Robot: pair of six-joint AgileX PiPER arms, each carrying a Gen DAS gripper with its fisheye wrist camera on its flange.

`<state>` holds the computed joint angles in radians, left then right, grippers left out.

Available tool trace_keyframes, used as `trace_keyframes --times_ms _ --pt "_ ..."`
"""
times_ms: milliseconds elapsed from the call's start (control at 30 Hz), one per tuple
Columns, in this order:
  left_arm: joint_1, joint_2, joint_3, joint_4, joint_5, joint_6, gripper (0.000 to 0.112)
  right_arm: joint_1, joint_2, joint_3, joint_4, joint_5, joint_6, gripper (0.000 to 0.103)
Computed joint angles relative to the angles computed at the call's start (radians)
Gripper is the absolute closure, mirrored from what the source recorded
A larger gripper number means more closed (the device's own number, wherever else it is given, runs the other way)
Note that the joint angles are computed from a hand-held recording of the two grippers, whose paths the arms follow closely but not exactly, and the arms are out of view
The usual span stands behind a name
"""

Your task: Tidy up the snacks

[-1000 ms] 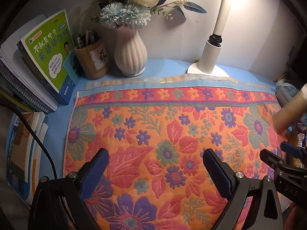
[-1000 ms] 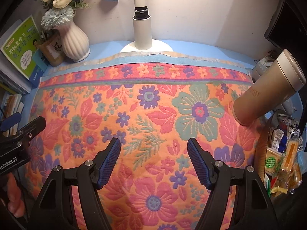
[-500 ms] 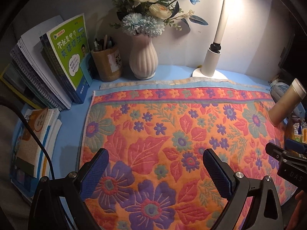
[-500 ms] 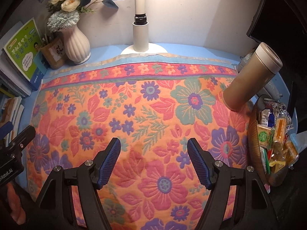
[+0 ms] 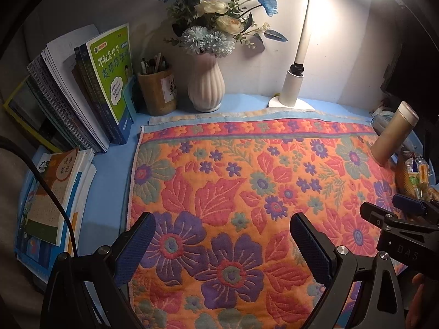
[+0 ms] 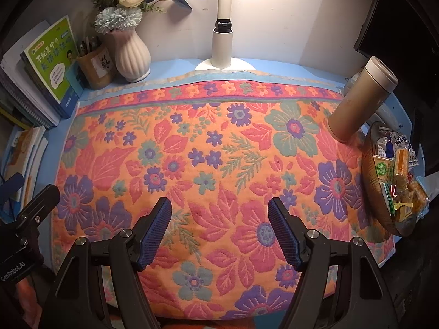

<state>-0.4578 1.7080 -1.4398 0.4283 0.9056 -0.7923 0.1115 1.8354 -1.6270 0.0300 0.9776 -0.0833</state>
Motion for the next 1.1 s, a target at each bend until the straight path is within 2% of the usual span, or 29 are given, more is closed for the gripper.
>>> trace_keyframes --times_ms 233,433,667,967,1100 --pt "0.003 0.013 -0.003 -0.034 -0.018 0.026 0.015 -0.001 -0.022 0.047 -0.021 -0.01 0.022 0.032" --pt "-0.016 0.068 -0.05 -0.045 0.015 0.046 0.015 -0.028 0.034 0.003 0.002 0.009 0.01 0.031" --pt "0.002 0.189 -0.197 -0.08 0.076 0.067 0.015 -0.055 0.133 -0.106 0.017 0.049 -0.065 0.031" --pt "-0.005 0.419 -0.456 -0.104 0.201 0.122 0.015 -0.09 0.291 -0.262 0.066 0.075 -0.184 0.031" --pt "0.01 0.5 -0.541 -0.132 0.23 0.128 0.015 -0.087 0.338 -0.278 0.065 0.039 -0.224 0.031"
